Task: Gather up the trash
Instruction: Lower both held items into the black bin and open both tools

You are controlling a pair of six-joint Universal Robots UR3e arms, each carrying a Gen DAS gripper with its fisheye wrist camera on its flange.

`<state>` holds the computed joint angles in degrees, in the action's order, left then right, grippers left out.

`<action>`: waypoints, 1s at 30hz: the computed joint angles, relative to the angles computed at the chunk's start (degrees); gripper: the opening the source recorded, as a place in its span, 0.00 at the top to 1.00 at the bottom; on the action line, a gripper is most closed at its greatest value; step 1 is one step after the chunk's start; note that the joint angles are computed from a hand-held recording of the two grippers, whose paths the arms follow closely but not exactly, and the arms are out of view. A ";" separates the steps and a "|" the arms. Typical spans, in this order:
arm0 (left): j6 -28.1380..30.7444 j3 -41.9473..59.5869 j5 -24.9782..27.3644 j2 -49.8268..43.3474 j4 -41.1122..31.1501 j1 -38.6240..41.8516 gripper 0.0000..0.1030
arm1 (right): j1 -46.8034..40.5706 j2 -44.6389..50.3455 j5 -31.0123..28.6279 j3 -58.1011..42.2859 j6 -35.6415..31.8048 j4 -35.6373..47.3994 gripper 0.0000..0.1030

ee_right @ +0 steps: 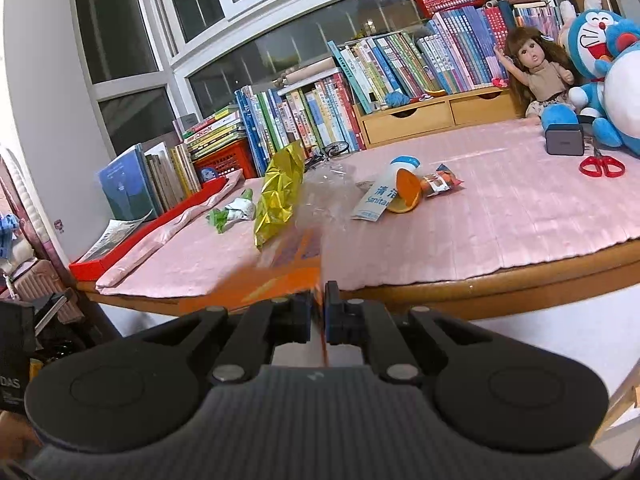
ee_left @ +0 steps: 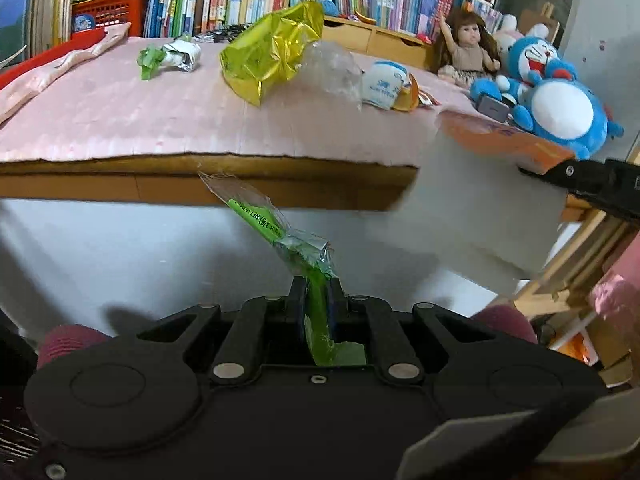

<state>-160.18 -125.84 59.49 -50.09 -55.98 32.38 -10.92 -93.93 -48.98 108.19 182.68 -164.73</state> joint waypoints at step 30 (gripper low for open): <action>-1.19 5.17 9.45 -22.96 2.78 -7.89 0.89 | 10.64 13.69 -12.36 -7.68 -4.97 15.61 0.88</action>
<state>-161.37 -120.68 68.95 -73.04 -53.20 24.49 -0.29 -80.24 -61.34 100.51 177.71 -149.12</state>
